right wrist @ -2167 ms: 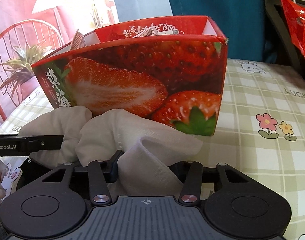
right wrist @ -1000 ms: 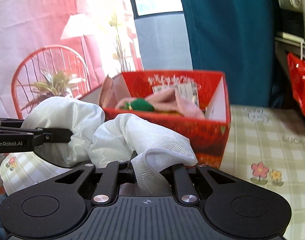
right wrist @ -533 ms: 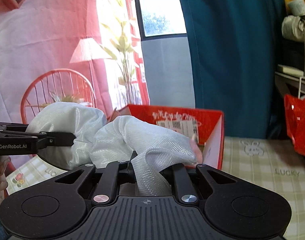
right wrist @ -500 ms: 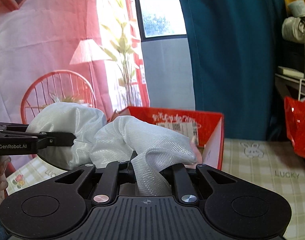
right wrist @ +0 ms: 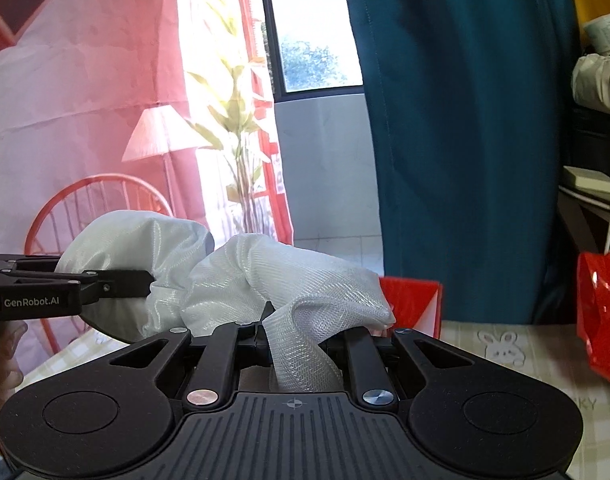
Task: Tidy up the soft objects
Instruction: 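Carry the white bundle over the red box and lower it inside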
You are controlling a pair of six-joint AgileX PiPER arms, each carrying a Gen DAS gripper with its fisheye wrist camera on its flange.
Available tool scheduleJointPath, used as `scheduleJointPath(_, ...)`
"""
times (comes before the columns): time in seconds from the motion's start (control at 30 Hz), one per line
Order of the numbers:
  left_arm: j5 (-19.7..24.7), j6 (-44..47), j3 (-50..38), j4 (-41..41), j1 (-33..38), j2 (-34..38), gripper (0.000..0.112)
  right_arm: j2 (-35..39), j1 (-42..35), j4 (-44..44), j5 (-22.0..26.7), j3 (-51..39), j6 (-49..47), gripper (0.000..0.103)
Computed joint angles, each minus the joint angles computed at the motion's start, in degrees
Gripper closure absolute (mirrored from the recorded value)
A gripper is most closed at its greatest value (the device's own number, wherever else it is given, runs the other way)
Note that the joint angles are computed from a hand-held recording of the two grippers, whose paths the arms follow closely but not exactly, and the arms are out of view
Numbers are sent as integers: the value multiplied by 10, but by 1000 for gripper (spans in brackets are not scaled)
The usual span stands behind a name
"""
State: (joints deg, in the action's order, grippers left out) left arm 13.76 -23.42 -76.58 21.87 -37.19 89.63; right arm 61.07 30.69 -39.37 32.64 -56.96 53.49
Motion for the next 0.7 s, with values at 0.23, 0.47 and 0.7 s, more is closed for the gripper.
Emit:
scheduleJointPath(0.23, 36, 98, -131, -91, 27, 103, 80, 87, -99, 116, -61, -58, -116, 91)
scheduleJointPath(0.47, 116, 147, -285, -140, 48, 218, 80, 187, -165, 234, -88, -112, -232, 91)
scheduleJointPath(0.7, 226, 203, -432, -209, 68, 319, 80, 281, -174, 248, -12, -201, -295, 91)
